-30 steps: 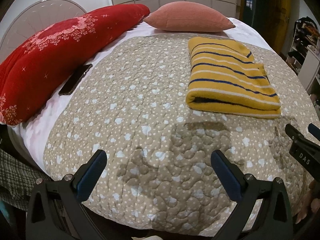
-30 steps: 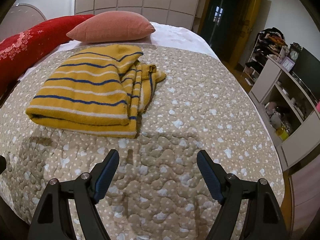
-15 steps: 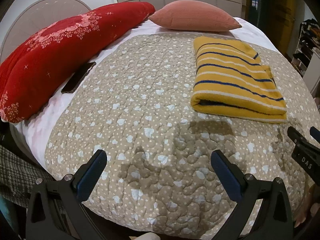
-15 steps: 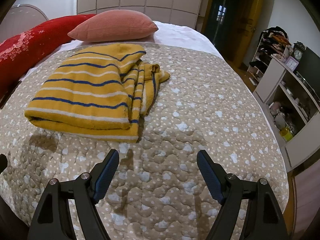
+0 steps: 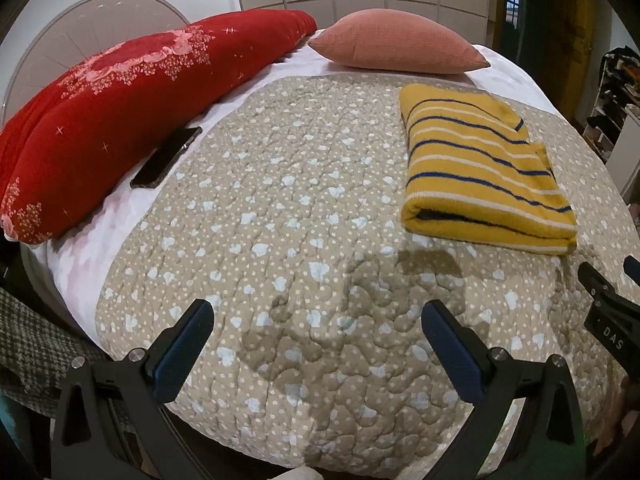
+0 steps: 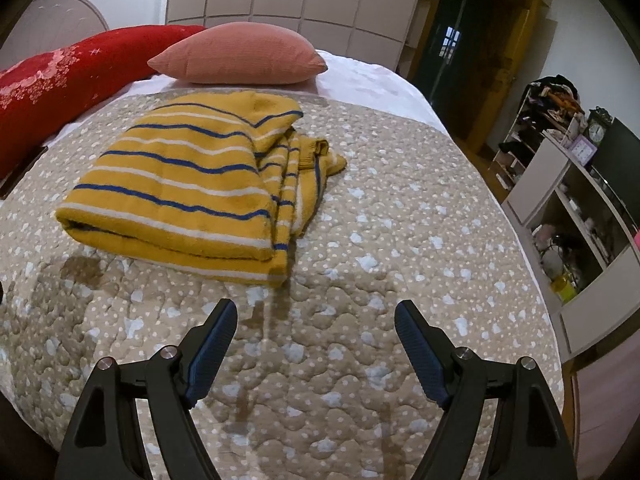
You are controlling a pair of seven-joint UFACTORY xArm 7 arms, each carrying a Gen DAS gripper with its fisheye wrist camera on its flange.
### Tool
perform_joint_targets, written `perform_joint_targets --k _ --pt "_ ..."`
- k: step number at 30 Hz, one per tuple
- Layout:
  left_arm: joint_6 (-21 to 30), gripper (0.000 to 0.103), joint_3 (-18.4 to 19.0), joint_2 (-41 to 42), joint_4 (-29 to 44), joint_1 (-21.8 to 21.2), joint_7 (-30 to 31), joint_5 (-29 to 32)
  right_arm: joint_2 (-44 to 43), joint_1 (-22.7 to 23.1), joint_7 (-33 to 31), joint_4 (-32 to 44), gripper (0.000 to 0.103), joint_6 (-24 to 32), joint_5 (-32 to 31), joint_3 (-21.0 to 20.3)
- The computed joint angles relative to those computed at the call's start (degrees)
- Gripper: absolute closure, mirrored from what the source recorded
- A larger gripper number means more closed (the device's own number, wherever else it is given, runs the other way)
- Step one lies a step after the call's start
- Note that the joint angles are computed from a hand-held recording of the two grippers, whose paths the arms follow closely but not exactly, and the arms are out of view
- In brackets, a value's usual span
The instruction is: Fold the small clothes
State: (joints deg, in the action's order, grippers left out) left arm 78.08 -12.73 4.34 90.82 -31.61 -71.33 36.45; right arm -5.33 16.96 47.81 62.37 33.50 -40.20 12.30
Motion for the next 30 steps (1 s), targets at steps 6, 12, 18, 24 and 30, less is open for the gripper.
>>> perform_joint_targets --k 6,12,18,24,30 --pt "-2.5 0.000 -0.5 -2.9 -3.7 0.7 -1.3 -0.4 -0.1 1.3 0.0 0.2 0.018 0.5 0.6 1.0" --pt "-5.5 0.000 -1.2 -5.8 -7.6 2.6 -2.3 -1.4 1.1 3.3 -0.8 1.8 0.018 3.2 0.7 1.9" --pt "-7.8 0.000 -1.8 -8.2 -10.9 4.7 -3.3 -2.8 2.1 5.2 -1.5 3.3 0.018 3.8 0.3 2.0" --pt "-9.8 0.000 -2.3 -9.7 -13.1 6.4 -3.7 -3.9 2.9 6.5 -1.2 4.6 0.018 4.0 -0.6 1.9" --pt "-11.5 0.000 -2.6 -10.5 -14.7 7.5 -3.6 -5.2 3.8 7.5 -1.5 5.3 0.018 4.5 -0.4 1.7"
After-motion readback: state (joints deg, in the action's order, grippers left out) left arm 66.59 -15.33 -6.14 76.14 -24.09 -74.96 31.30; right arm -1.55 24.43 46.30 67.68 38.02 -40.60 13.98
